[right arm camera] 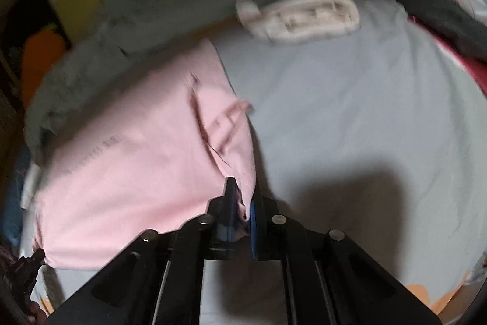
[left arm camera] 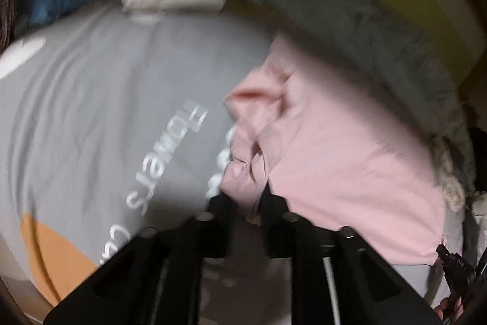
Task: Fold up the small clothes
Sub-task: 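Close both grippers on the folded edge of the pink T-shirt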
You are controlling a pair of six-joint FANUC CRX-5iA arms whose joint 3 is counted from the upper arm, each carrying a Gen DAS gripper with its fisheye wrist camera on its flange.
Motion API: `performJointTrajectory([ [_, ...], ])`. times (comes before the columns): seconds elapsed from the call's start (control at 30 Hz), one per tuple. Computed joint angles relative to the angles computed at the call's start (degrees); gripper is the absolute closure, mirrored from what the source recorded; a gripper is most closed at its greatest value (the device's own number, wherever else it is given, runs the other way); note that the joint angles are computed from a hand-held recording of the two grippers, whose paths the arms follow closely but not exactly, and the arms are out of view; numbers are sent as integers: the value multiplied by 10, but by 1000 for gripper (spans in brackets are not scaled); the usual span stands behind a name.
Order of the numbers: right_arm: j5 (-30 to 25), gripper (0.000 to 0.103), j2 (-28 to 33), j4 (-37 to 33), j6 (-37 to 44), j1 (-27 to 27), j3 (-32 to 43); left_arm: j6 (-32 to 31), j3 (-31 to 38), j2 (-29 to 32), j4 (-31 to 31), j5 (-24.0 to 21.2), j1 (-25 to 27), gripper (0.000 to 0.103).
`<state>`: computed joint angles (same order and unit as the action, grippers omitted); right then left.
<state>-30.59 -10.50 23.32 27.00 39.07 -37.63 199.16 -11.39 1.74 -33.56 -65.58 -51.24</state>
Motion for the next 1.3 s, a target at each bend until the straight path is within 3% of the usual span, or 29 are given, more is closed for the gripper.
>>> performJointTrajectory([
  [0.03, 7, 95, 0, -36, 20, -10, 7, -3, -17, -12, 17, 27, 13, 74],
  [0.1, 5, 79, -8, -60, 17, -21, 14, -27, -20, -21, 38, 25, 23, 69],
  [0.17, -17, 39, -15, -12, -24, -26, 14, -84, -9, -29, 71, 2, 41, 66],
  [0.2, -25, 38, -14, -8, -13, -35, 26, -87, -6, -39, 58, -3, 39, 63],
  [0.23, -33, 38, -8, -34, 23, -48, 50, -97, -2, -47, 49, -7, 42, 52],
  [0.27, -38, 38, -2, -75, 66, -61, 74, -114, 2, -54, 44, -12, 50, 46],
  [0.33, -68, 38, 26, -220, 207, -108, 157, -158, 13, -61, 32, -19, 74, 46],
  [0.4, -118, 38, 72, -354, 349, -157, 253, -239, 13, -64, 54, 9, 128, 46],
  [0.47, -180, 38, 124, -420, 435, -188, 343, -343, -3, -65, 122, 75, 208, 46],
  [0.53, -223, 38, 176, -431, 469, -194, 417, -467, -37, -61, 243, 154, 297, 47],
  [0.57, -242, 38, 204, -423, 473, -192, 454, -506, -43, -53, 288, 171, 324, 48],
  [0.7, -350, 38, 345, -387, 445, -183, 627, -539, 10, 1, 291, 164, 349, 48],
  [0.8, -415, 45, 441, -364, 431, -175, 744, -605, 46, 67, 345, 157, 384, 47],
  [0.87, -453, 58, 503, -361, 428, -173, 821, -623, 63, 99, 357, 151, 397, 48],
  [0.97, -470, 72, 551, -363, 451, -171, 882, -676, 73, 136, 395, 162, 419, 48],
  [1.03, -498, 74, 584, -336, 453, -161, 919, -707, 71, 148, 425, 167, 435, 48],
  [1.13, -517, 78, 610, -315, 454, -154, 941, -708, 86, 160, 410, 164, 436, 49],
  [1.2, -507, 92, 610, -289, 455, -145, 929, -717, 93, 168, 404, 167, 434, 60],
  [1.23, -495, 98, 604, -275, 459, -141, 914, -725, 97, 171, 395, 164, 433, 76],
  [1.27, -485, 99, 598, -271, 465, -138, 903, -726, 95, 167, 384, 170, 432, 100],
  [1.3, -468, 100, 586, -269, 465, -137, 883, -728, 91, 162, 379, 170, 431, 102],
])
